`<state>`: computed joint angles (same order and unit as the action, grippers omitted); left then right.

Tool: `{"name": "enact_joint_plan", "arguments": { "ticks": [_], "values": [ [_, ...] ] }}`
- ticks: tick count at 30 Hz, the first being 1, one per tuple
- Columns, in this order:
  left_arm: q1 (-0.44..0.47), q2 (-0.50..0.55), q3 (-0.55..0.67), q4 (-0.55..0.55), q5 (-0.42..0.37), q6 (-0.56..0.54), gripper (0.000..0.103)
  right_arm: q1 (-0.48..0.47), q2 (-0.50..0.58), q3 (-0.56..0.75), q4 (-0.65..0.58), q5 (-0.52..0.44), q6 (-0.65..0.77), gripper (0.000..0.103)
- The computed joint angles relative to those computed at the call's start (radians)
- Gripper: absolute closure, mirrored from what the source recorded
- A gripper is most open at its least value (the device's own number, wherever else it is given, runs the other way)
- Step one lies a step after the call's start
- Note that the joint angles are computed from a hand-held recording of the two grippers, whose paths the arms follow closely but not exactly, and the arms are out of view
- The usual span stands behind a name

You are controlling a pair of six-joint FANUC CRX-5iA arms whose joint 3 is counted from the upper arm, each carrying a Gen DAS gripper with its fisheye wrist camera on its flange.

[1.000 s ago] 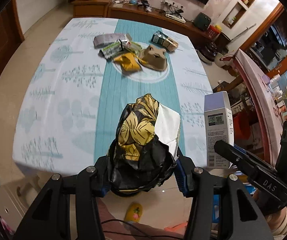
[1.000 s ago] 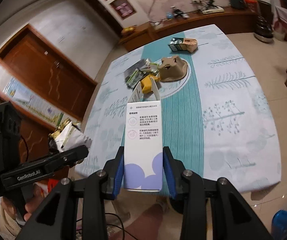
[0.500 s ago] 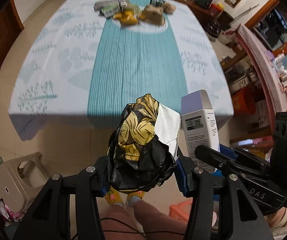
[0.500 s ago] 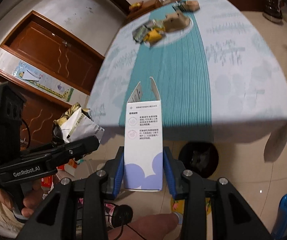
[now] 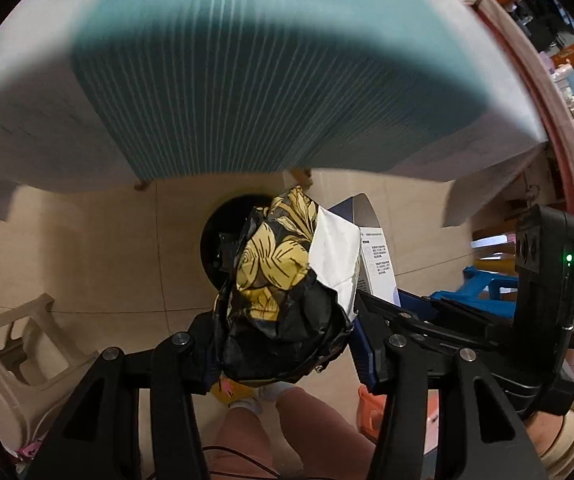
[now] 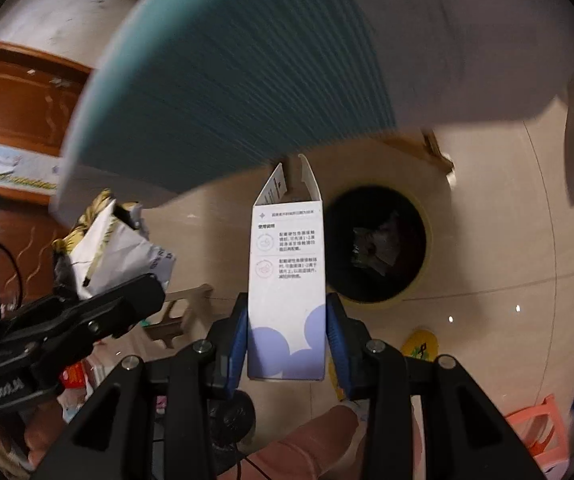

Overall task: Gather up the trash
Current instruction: 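Carry the wrapper and white box down to the black bin with both tools, then open both tools over the bin to drop the items, then rise to the table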

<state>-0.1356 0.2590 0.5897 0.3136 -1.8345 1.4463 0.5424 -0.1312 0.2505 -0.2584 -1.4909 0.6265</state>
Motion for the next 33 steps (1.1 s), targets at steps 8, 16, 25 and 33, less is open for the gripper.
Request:
{"name": "enact_joint_plan", "arguments": {
  "ticks": [8,16,25,33],
  "values": [
    [-0.018,-0.061,-0.310,-0.055,0.295,-0.039,0.047,-0.022,-0.024,-0.287,0.015,0.234,-0.025,0.066],
    [-0.048,-0.063,-0.417,-0.130,0.445,-0.015,0.016,-0.039,0.027,-0.391,0.041,0.385,-0.012,0.050],
    [-0.029,-0.095,-0.416,-0.151,0.445,0.012,0.009,-0.008,0.035,-0.394,0.084,0.389,-0.019,0.048],
    [-0.016,-0.133,-0.315,-0.150,0.292,0.008,0.009,0.017,0.003,-0.312,0.103,0.270,-0.049,0.048]
  ]
}}
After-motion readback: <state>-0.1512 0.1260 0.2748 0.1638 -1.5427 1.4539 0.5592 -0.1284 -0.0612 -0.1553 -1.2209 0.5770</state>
